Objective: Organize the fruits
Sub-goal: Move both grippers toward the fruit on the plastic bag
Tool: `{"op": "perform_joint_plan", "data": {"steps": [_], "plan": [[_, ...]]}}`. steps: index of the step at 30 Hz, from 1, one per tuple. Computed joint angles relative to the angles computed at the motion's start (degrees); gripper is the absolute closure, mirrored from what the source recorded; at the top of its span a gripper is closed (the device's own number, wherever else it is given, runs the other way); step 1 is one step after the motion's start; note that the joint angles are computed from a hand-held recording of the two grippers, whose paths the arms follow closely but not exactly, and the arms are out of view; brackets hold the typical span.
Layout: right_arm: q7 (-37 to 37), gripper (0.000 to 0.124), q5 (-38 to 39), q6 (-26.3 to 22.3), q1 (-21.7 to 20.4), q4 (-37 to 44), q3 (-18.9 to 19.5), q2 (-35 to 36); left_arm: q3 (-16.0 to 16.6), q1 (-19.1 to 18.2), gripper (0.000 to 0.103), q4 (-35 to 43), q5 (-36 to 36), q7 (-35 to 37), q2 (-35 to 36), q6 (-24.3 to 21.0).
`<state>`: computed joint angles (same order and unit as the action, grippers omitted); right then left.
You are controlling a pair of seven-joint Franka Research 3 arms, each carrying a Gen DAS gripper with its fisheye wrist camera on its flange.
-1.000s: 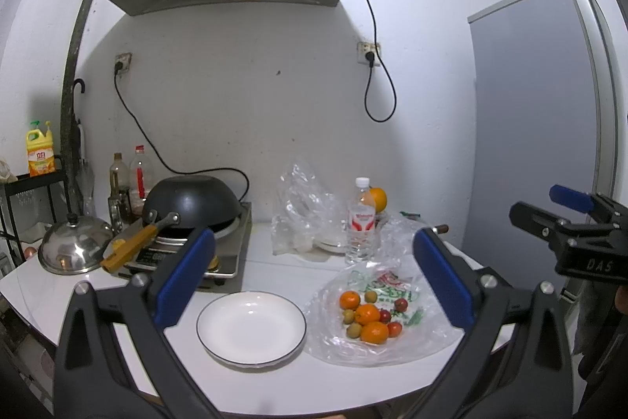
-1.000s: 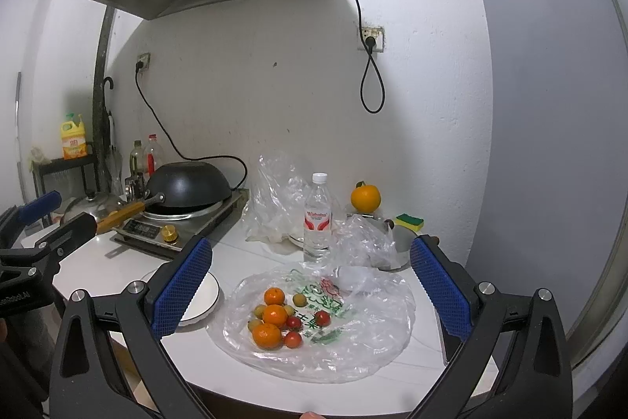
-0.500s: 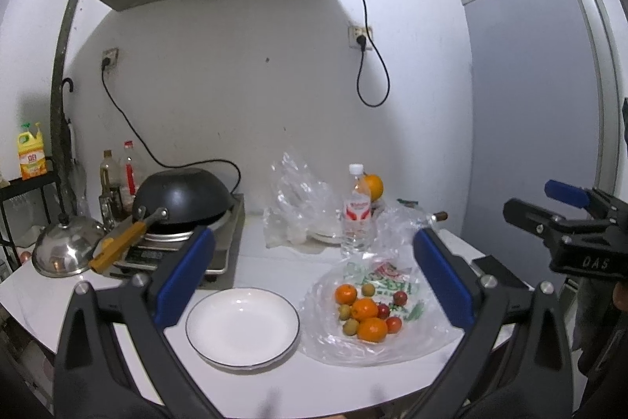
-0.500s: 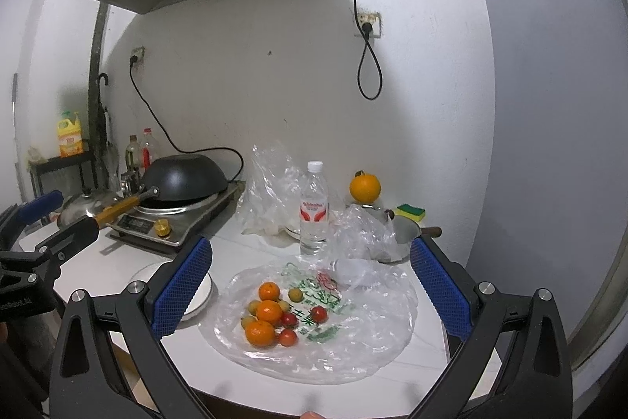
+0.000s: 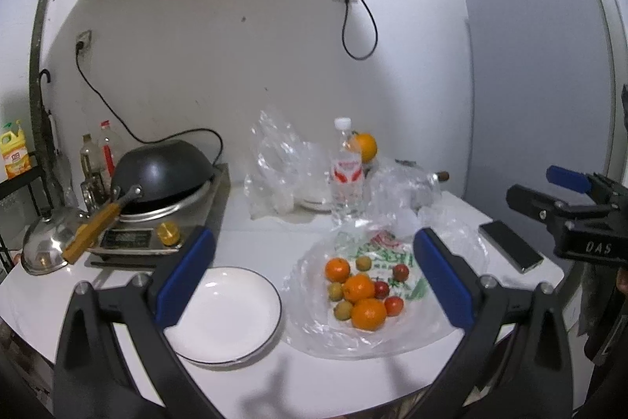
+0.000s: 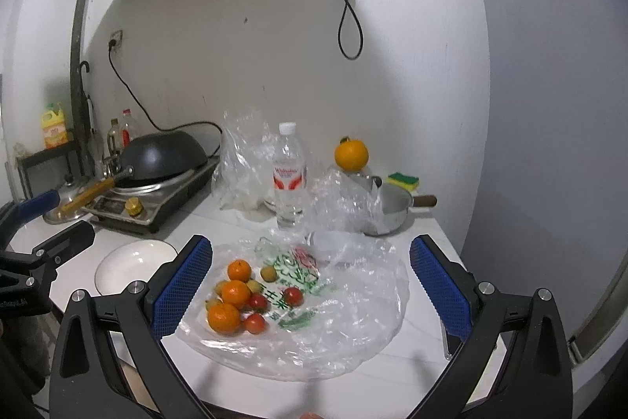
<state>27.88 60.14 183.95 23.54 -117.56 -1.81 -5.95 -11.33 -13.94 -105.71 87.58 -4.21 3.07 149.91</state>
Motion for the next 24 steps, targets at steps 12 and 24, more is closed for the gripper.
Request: {"op": "perform_joint_plan", "data": {"steps": [12, 24], "plan": [[-3.67, 0.025, 2.57, -5.74, -6.7, 4.82, 3.3, 5.86, 2.46, -2.5, 0.001, 8.22, -10.35, 11.49, 10.2, 2.11], [-4.0, 0.038, 0.92, -13.23, -11.76, 7.67, 5.52, 9.99, 5.74, -6.09, 0.002, 14.69, -22.62, 24.89, 18.64, 4.12]]}}
